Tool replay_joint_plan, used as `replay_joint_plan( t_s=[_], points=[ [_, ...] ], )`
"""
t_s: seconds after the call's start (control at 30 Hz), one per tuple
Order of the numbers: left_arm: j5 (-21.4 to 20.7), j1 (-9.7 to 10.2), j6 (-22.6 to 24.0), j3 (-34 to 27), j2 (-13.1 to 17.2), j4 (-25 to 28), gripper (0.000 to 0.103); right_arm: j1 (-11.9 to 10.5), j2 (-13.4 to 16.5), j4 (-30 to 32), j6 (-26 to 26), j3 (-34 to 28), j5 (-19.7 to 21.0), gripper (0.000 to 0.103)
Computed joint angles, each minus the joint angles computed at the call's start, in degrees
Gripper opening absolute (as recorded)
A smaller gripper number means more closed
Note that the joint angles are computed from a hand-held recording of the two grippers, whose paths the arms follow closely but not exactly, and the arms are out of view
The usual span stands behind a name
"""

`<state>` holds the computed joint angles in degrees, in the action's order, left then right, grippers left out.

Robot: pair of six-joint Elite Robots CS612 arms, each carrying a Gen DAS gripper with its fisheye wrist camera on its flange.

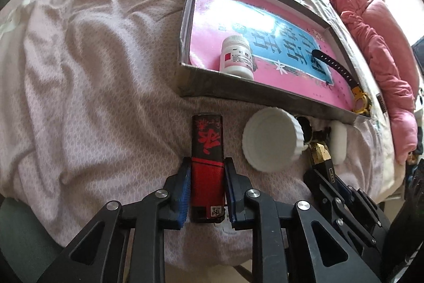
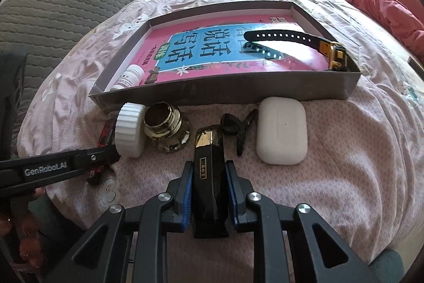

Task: Organize rigid objects
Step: 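Close the left gripper on the lighter while the right gripper closes on the black case, then lift the lighter with the left gripper while the right gripper carries the black case over the tray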

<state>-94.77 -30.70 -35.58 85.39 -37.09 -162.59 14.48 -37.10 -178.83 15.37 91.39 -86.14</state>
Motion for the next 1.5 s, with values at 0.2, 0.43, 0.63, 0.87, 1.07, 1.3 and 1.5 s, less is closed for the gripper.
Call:
replay_joint_plan(
  t_s=[0.2,0.43,0.63,0.87,1.07,1.3,1.5],
  points=[
    [-0.6,0.22,-0.8,2.5,-1.2,-2.4,0.023,-0.2,-0.7,-1.5,1.4,1.2,-0.7,0.023],
    [0.0,0.35,-1.0,5.2,-3.0,-5.5,0.023,-0.5,-1.5,-3.4,3.0,2.3,-1.3,0.023],
    [1.0,0.21,-0.1,5.8,-4.3,-7.6,0.023,-0.7,-2.2,-5.4,3.5,2.8,-1.4,0.023],
    [0.9,0.07,0.6,5.9,-5.1,-9.1,0.023,-1.0,-2.7,-6.7,4.2,2.9,-1.3,0.023],
    [0.8,-0.29,0.7,5.5,-5.0,-9.3,0.023,-1.2,-2.9,-7.9,4.9,3.4,-1.1,0.023],
    [1.0,-0.57,1.5,5.4,-5.2,-9.8,0.023,-1.6,-3.3,-9.5,5.4,4.2,-0.8,0.023],
    [1.4,-0.75,2.2,5.3,-5.5,-9.8,0.023,-2.0,-3.7,-10.8,6.0,5.0,-0.8,0.023]
  ],
)
